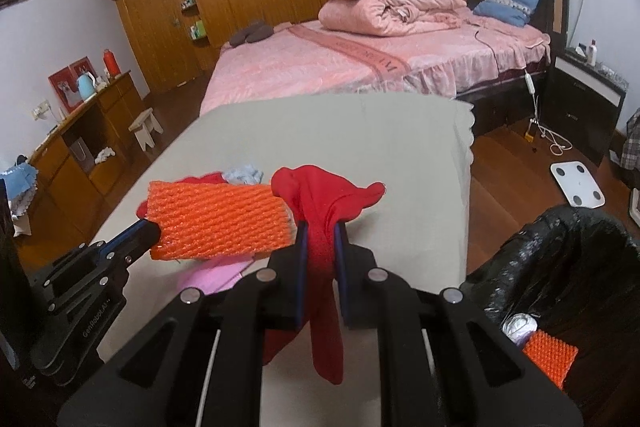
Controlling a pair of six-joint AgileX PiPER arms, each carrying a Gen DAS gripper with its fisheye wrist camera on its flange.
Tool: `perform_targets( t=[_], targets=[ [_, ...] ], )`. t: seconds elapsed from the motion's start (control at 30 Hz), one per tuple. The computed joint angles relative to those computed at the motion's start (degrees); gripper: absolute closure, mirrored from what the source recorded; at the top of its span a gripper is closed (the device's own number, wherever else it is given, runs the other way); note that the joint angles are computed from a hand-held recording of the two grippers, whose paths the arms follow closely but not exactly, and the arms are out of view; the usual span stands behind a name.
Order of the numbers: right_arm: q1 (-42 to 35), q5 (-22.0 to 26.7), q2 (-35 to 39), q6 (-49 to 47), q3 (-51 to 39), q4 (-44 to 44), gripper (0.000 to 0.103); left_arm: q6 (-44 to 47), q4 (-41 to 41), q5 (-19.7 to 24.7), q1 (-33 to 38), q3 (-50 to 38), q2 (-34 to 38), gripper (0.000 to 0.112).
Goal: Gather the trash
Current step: 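Carry both items over the black bin and open both tools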
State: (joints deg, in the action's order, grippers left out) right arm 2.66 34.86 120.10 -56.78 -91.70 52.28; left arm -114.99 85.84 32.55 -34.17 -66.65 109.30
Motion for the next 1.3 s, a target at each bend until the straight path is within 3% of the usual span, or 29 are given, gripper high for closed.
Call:
perform_targets(
  t=[0.33, 0.8, 1.1, 1.3],
  targets=[
    [-4.54, 1.00, -4.82, -3.78, 2.88, 3.04, 0.091, 4.91, -2.59, 2.16, -3.22, -3.85, -1.11, 0.107],
    [-15.56, 0.09, -9.08, -8.00, 7.33, 5.27, 0.091, 15.33, -7.42, -0.30, -8.58, -17.77, 4.50, 0.107],
    [-23.45, -2.37, -8.62, -10.87, 9.37, 5.83, 0.091, 34.28, -20.84, -3.56, -11.56, -35.96, 14.38, 0.107],
    [-27.49, -4.51, -6.25, -10.55, 9.17, 3.98, 0.088, 55.04, -38.64, -2.88, -12.55, -52.57, 24.17, 0.106]
  ],
)
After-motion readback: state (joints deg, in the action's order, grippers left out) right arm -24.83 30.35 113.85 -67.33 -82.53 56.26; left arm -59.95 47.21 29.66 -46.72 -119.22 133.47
